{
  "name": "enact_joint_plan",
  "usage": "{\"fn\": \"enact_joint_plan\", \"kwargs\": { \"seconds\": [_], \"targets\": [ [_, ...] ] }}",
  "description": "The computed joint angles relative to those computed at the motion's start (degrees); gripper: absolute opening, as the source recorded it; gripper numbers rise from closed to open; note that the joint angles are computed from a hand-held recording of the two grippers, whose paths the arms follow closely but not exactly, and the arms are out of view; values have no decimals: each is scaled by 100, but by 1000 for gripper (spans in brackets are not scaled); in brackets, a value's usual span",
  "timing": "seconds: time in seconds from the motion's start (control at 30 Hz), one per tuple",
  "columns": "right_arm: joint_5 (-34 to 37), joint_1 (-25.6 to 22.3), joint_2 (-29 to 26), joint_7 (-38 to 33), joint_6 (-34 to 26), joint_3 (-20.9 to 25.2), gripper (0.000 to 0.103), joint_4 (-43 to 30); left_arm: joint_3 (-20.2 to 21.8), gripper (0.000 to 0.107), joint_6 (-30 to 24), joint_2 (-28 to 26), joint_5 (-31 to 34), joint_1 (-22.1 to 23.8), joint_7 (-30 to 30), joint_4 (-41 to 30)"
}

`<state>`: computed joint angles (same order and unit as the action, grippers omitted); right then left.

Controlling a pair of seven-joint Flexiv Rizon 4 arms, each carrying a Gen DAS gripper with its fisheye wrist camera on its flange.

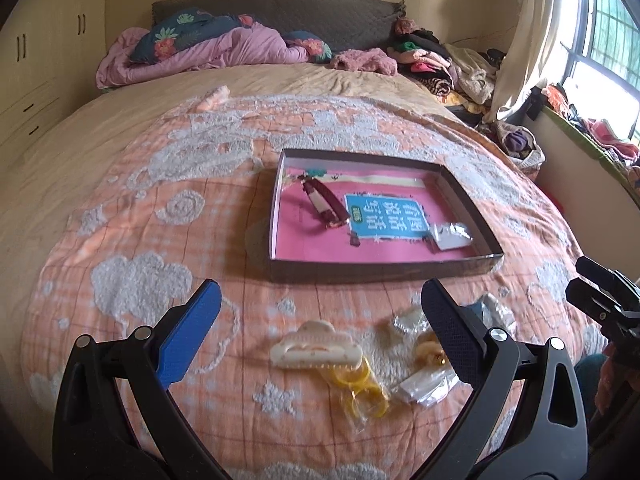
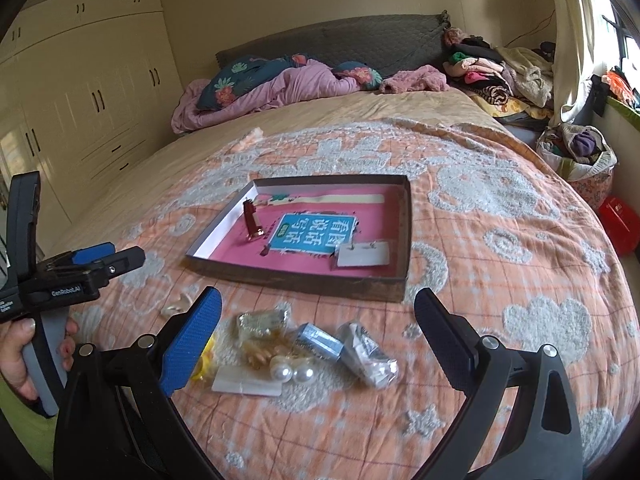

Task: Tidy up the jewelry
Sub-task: 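Withdraw the left tool from the box toward the cream hair claw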

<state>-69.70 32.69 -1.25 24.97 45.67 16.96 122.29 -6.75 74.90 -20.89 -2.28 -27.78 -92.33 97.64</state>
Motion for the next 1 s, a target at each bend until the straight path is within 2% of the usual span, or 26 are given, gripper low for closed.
{"fn": "enact_joint_plan", "kwargs": {
  "seconds": [0.27,1.0],
  "targets": [
    [6,70,-98,96,175,10,96,36,-114,94,63,94,-146,94,103,276],
    [207,183,-478,180,839,-133,96,97,-76,94,-112,63,-78,57,131,622]
  ]
}}
